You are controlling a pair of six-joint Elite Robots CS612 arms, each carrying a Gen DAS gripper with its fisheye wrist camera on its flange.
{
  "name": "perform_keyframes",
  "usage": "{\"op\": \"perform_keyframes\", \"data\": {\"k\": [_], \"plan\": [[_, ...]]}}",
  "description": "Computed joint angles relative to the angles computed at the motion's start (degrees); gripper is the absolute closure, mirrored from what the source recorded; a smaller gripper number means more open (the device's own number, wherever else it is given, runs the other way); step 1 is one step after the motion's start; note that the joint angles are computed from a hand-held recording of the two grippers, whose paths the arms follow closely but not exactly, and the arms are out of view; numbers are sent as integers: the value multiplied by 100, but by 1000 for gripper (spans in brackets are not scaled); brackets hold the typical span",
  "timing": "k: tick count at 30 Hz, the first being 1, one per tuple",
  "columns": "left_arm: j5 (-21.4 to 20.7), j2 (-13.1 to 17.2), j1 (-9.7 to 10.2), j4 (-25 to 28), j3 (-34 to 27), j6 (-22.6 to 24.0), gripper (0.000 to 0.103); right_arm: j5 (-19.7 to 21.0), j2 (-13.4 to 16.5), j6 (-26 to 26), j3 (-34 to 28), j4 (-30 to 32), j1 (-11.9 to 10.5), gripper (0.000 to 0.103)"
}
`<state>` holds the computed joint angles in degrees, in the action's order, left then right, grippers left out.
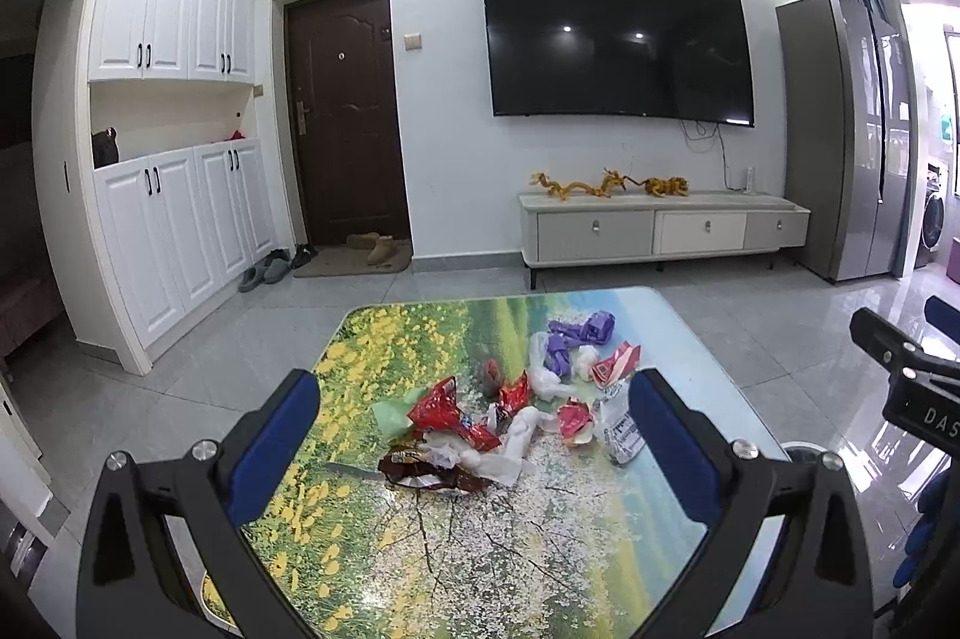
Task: Collect trash
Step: 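Move both tools toward the trash pile on the table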
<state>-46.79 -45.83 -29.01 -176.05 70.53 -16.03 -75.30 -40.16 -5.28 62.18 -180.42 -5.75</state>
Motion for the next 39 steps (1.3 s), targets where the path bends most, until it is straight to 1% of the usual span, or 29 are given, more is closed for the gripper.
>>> {"op": "perform_keyframes", "data": {"k": [4,7,13,18,22,24,25,28,33,35,36,39], "plan": [[143,-18,-45,-293,50,167,0,-104,-34,-30,57,-234,22,0],[128,-31,-46,-300,59,167,0,-144,-56,-45,107,-367,26,0],[125,-11,-25,-291,45,23,0,-215,-71,-78,185,-555,34,0],[292,62,-5,-453,-9,-65,0,-214,-31,-130,133,-480,40,0],[267,81,54,-338,-51,-245,0,-114,25,-121,40,-353,28,0],[107,41,119,-110,-37,-330,0,5,62,-111,-47,-195,8,0],[79,31,137,-86,-27,-357,0,122,81,-89,-77,-119,-22,0],[108,2,218,35,32,-503,0,377,180,-6,-266,188,-76,0],[-120,-47,427,762,103,-991,0,724,449,-25,-768,1108,-100,0],[-333,-28,525,1089,97,-1114,0,883,578,-128,-1009,1552,-86,2],[-407,-16,554,1174,89,-1137,0,967,645,-190,-1131,1760,-75,4],[-840,46,682,1433,41,-1155,0,1085,849,-390,-1510,2344,-26,7]]}}
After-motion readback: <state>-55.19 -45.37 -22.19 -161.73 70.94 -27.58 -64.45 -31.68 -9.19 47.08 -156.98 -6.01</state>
